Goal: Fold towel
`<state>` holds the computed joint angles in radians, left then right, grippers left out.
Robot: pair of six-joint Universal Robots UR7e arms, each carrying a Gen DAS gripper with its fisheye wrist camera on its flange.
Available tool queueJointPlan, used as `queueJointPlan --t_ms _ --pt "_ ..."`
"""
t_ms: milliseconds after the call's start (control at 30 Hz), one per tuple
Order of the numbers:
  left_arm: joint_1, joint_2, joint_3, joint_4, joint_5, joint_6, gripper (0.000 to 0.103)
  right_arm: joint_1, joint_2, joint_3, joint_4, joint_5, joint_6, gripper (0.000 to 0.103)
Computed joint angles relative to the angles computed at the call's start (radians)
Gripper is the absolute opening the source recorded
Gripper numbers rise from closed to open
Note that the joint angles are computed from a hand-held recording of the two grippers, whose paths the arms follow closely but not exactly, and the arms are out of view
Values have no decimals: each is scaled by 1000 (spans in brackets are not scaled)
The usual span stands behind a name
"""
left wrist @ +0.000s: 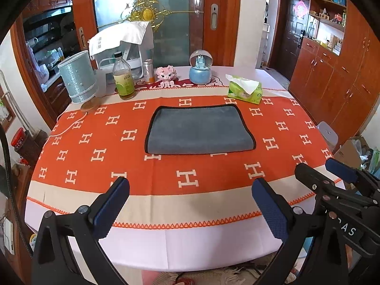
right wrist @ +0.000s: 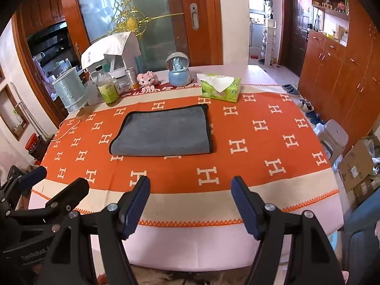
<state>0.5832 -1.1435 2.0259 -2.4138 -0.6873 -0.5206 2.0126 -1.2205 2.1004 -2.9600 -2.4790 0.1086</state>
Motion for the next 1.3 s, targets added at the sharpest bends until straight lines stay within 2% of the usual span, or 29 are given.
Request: queueJointPlan --t_ms 1300 --pt "14 -4 -6 24 10 -32 102 2 13 -4 7 -8 -9 71"
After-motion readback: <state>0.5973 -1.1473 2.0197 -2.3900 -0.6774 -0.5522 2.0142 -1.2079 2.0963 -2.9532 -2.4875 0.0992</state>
